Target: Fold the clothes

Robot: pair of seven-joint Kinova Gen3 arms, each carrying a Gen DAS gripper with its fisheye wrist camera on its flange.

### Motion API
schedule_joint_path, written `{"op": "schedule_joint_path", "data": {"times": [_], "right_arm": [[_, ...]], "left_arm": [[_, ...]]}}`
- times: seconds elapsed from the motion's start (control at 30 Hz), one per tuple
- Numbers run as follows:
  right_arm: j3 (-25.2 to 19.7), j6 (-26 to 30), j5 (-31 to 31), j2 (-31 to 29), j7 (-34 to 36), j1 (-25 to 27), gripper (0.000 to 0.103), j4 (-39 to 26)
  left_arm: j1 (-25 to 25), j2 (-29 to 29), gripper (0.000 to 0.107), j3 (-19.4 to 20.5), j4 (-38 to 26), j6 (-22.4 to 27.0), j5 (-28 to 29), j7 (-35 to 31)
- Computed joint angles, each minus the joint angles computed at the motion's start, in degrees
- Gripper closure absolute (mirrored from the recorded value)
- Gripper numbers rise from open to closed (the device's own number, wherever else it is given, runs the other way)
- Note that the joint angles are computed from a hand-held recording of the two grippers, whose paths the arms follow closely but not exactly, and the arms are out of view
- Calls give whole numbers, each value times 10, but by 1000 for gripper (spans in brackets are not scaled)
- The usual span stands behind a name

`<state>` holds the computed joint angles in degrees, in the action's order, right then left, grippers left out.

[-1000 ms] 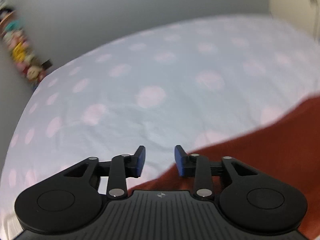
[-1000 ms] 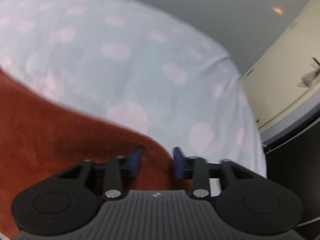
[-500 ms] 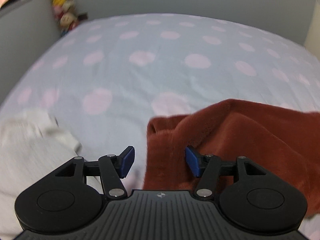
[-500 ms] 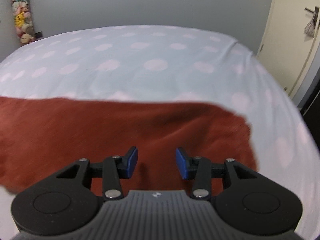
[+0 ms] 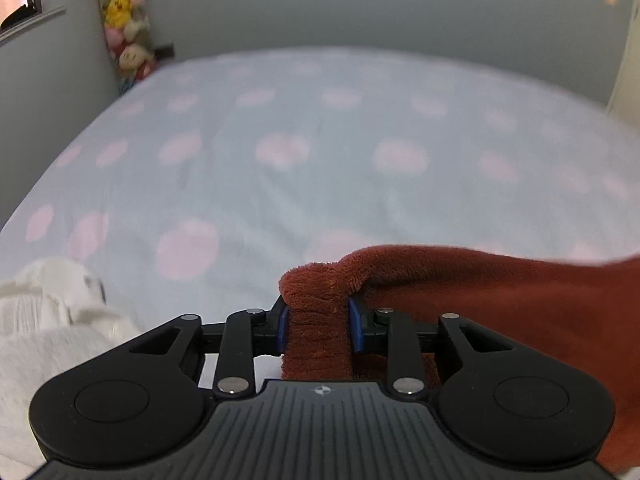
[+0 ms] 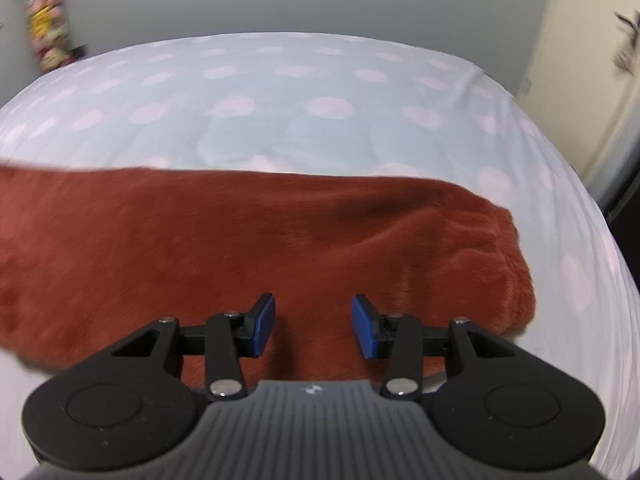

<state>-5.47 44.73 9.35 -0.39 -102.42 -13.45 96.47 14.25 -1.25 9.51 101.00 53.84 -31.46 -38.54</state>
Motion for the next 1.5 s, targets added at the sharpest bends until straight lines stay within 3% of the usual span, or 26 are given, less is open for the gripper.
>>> {"op": "schedule_joint_path", "data": {"times": [0.03, 0.1, 0.2, 0.27, 0.37, 0.47, 0.57, 0.7, 0.83, 0.93, 1.03, 1.13, 1.2, 1.3, 1.37, 1.43, 1.5], "right_arm": [[5, -2, -3, 0, -8, 5, 57, 1], [15, -5, -19, -3, -14, 20, 56, 5], [-5, -25, -52, -14, -19, 93, 52, 19], [-12, -50, -85, -22, -22, 146, 51, 36], [-14, -86, -155, -26, -4, 215, 51, 62], [41, -123, -224, -21, 18, 198, 51, 89], [89, -155, -294, -10, 39, 173, 51, 112], [55, -186, -388, 23, 103, 226, 51, 120], [92, -221, -433, 56, 115, 186, 44, 117], [65, -251, -453, 65, 120, 207, 39, 120], [-10, -277, -502, 54, 118, 282, 38, 142], [-25, -332, -470, 26, 62, 287, 37, 179], [17, -350, -424, 7, 62, 246, 37, 189], [80, -308, -354, 1, 93, 186, 37, 155], [86, -262, -324, 15, 99, 181, 43, 117], [84, -215, -318, 37, 106, 185, 66, 79], [72, -178, -332, 48, 119, 198, 75, 58]], "left_arm": [[-6, 6, 75, 14, 1, 6, -10, 17], [-41, -8, 51, 64, 17, 4, -39, 64], [-82, -40, 43, 143, 44, 22, -95, 134], [-72, -55, 38, 165, 55, 46, -118, 181], [1, -61, 38, 128, 47, 89, -105, 215], [51, -78, 38, 85, 51, 88, -74, 263], [38, -94, 38, 83, 63, 63, -19, 283], [18, -99, 36, 89, 85, 24, 13, 308], [-4, -95, 35, 99, 108, -9, 11, 363], [-18, -111, 34, 104, 133, -42, 3, 413], [-36, -129, 34, 112, 155, -69, 1, 445], [-46, -137, 34, 117, 164, -77, 8, 435], [-53, -139, 34, 121, 168, -83, 11, 428], [-65, -140, 34, 129, 171, -89, 11, 425], [-75, -134, 34, 150, 167, -81, 0, 447], [-75, -127, 34, 160, 160, -69, -9, 460], [-65, -121, 34, 155, 152, -58, -9, 458]]}}
